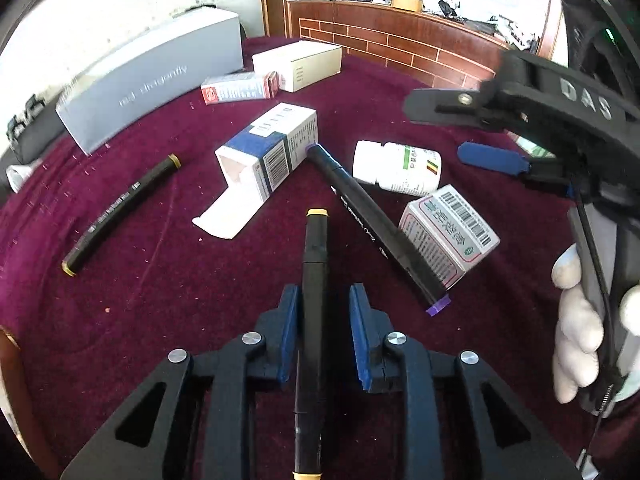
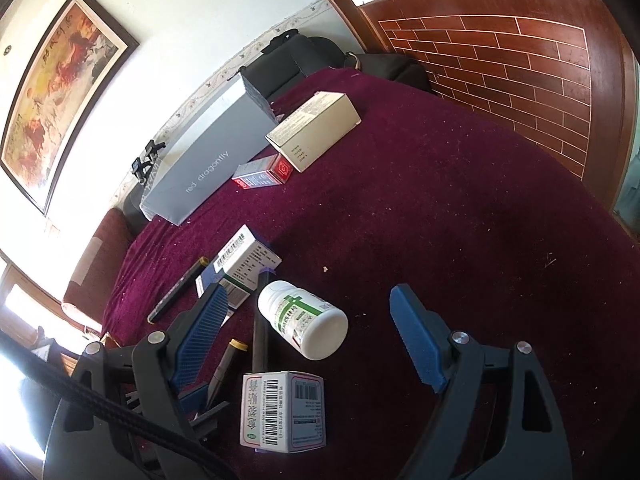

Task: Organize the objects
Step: 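Grasp the white barcoded medicine box with the right tool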

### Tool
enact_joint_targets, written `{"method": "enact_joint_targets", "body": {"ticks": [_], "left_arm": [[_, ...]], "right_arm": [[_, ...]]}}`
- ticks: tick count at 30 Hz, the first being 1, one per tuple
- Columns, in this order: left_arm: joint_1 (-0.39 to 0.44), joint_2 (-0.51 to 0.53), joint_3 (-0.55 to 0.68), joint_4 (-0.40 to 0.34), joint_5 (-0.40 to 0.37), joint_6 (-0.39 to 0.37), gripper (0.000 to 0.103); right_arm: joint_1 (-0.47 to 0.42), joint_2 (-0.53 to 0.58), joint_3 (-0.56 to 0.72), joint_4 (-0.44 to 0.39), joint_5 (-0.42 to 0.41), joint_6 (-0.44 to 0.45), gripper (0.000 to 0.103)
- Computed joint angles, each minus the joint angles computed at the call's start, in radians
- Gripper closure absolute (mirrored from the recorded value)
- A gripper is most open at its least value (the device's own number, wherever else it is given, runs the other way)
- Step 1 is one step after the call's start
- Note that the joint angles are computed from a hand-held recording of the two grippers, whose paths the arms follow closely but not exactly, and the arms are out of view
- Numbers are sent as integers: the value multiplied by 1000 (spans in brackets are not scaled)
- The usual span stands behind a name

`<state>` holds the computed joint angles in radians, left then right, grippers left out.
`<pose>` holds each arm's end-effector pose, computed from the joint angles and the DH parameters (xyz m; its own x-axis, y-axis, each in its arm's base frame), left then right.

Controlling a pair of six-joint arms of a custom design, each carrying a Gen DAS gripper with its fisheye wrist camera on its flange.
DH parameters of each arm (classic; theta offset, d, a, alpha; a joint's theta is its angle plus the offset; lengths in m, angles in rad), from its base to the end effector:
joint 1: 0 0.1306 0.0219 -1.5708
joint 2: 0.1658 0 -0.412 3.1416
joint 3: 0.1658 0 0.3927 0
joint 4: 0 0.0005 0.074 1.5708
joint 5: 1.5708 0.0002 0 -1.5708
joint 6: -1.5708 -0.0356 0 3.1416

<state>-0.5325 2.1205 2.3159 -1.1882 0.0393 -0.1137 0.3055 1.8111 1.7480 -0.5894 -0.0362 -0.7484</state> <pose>0.6341 -0.3759 0.4259 -0.6573 0.5189 -0.5466 0.6043 0.7962 0.0293 0.6326 0.2003 0.4176 -0.6475 0.5088 -0.5673 0.1537 0.8163 0.5568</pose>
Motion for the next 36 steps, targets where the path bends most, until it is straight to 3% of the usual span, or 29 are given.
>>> {"method": "enact_joint_targets", "body": {"ticks": [4,10,13,18,24,28,30,32,34,36], "left_arm": [[16,-32,-40,-5,25,59,92],[56,-233,-311,161,33,140,91],[87,-316,-409,216,68,193,91],[137,-418,-534,290,115,232,91],[181,-471,-621,364,171,282,91],[194,-507,-668,406,183,299,91],[200,-527,-689,423,184,295,91],[207,-549,-712,442,190,293,91],[215,-562,-725,452,203,299,91],[222,-572,-733,460,220,308,91]], "right_arm": [[-2,11,14,-26,0,3,20],[2,24,35,-53,0,24,20],[3,22,35,-50,-8,32,20],[27,-20,14,-109,-5,50,19],[94,-27,51,-227,120,161,19],[127,32,149,-342,216,202,21],[134,54,176,-375,254,218,24],[135,76,200,-408,271,216,37],[129,85,205,-423,246,201,61],[125,79,191,-411,226,190,65]]}}
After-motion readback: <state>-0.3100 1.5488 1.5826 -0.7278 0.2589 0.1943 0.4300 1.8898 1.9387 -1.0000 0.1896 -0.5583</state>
